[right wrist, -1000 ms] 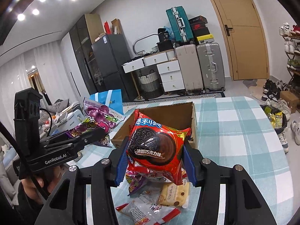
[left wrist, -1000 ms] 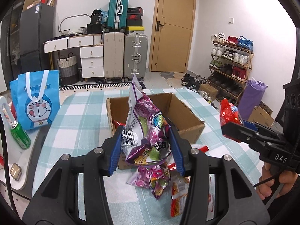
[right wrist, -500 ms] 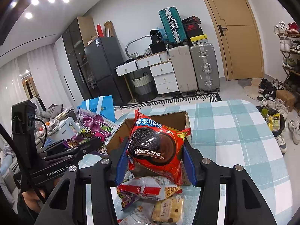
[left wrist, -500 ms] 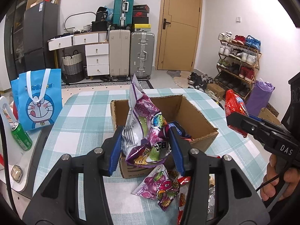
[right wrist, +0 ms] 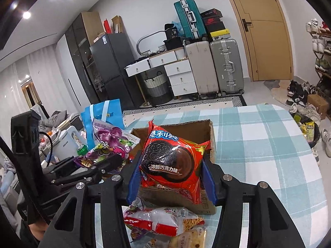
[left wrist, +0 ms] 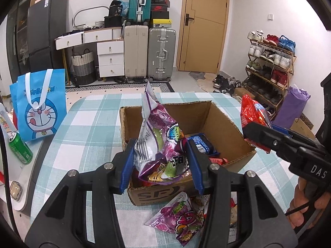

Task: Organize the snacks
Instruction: 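Lower both snacks into the box and open both grippers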

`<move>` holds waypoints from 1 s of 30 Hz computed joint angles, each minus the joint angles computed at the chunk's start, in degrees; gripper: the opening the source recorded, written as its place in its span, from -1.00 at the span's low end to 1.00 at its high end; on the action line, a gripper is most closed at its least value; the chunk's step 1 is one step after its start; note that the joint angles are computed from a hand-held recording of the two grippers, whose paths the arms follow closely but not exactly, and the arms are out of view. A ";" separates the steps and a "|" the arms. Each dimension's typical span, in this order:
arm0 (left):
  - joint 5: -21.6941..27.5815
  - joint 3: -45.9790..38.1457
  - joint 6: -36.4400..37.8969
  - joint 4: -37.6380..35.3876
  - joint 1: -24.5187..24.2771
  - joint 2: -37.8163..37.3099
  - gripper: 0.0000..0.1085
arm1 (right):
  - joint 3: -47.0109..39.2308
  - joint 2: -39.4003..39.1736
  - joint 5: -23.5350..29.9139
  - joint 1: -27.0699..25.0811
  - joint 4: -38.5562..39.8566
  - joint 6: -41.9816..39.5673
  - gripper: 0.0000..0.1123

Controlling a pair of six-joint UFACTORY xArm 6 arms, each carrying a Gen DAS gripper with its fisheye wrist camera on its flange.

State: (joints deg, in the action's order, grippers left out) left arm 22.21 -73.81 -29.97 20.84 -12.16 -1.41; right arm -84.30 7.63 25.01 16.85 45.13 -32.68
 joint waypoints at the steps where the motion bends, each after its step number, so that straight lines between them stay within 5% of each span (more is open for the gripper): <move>1: 0.06 -0.26 -0.30 0.27 0.06 0.50 -0.18 | -0.51 0.43 0.46 -0.01 0.01 0.14 -0.07; 24: -0.27 2.21 1.17 0.92 1.59 1.48 -0.15 | -8.22 7.93 2.00 0.93 -5.47 8.62 0.04; 28: 0.43 3.21 2.99 -0.04 1.35 -0.13 0.29 | -5.63 6.18 -1.48 0.91 -2.00 7.06 0.52; 30: -1.28 4.97 0.87 2.52 1.52 -1.78 0.52 | -3.86 4.74 -2.83 0.76 -0.09 5.46 0.59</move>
State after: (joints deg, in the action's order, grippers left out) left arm 20.93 -68.84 -29.10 23.36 -10.64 -3.19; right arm -88.16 12.38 22.19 17.61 45.04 -27.22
